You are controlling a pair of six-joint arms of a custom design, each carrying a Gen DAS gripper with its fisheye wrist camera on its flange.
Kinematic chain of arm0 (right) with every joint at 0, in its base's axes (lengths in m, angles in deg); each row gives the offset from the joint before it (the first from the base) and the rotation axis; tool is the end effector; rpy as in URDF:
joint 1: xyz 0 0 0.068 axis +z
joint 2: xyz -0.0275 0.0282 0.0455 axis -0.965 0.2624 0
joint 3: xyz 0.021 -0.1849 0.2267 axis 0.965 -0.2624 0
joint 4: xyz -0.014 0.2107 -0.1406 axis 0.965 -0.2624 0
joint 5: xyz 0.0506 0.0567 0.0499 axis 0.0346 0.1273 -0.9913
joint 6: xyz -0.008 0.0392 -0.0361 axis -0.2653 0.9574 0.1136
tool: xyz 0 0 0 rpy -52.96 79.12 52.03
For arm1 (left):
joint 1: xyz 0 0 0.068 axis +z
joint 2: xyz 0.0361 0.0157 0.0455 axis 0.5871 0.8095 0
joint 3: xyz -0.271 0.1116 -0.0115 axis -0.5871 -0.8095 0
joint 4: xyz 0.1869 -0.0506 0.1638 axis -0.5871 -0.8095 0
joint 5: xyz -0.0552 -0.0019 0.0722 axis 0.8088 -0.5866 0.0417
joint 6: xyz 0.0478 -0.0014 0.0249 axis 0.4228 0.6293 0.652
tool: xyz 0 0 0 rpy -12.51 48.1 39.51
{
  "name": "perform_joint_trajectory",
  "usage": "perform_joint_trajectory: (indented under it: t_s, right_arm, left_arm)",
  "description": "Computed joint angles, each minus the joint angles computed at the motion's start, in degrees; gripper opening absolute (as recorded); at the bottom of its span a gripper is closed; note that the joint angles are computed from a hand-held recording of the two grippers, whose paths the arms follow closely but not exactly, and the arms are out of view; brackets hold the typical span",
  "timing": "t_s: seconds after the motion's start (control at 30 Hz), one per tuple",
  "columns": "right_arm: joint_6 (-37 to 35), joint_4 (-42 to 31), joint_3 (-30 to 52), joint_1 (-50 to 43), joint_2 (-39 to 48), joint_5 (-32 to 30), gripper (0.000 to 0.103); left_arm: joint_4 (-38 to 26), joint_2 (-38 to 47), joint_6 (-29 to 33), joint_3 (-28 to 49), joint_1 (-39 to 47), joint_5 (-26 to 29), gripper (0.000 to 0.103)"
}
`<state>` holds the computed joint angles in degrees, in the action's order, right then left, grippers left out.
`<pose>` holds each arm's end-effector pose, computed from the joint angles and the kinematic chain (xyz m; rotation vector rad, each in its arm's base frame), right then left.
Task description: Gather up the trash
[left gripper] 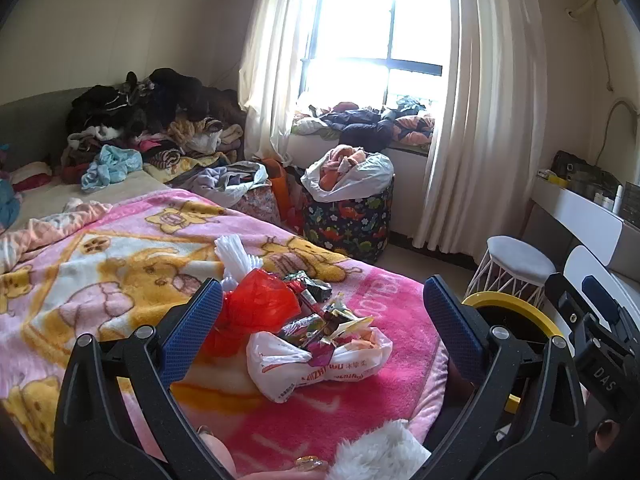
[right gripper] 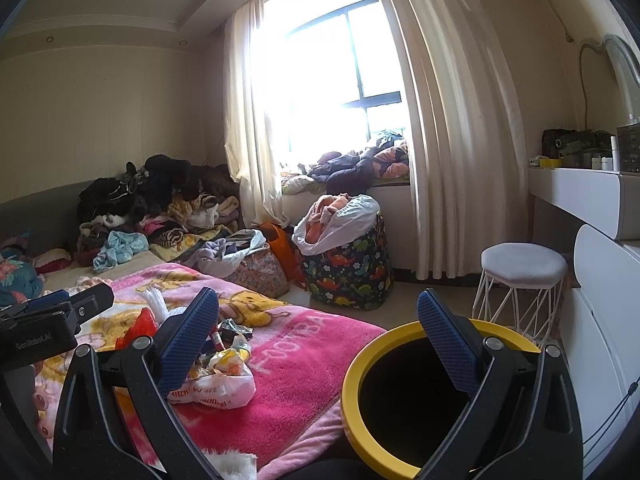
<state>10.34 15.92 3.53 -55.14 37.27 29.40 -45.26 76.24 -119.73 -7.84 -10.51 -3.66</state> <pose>0.2026 0.0730 0.1513 -0.2310 1.7463 0.3363 0.1576 -0.1247 0.1670 -0.3209 1.9156 0.0673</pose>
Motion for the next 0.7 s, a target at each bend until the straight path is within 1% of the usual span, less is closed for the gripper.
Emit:
perform_joint_trajectory:
  t_s: [0.33,0.5,0.7]
  right_arm:
    - [0.01,0.91,-0.29,-0.02,0.61,-0.15,0.097]
    - [-0.08,-2.89,0.84,0.50,-1.64,-0.60,0.097]
    - [-1.31,-5.31,2.58,1.86,-1.52,-2.64,0.097]
  left_arm:
    - [0.32,0.20,0.09,-0.02,-0.18,-0.07,0.092]
    - [-0.96,-0.26,-0.33,0.44,0.04,0.05,0.092]
    - [-0.28,-2.99,-0.04,-2.13,2.49,0.63,0.092]
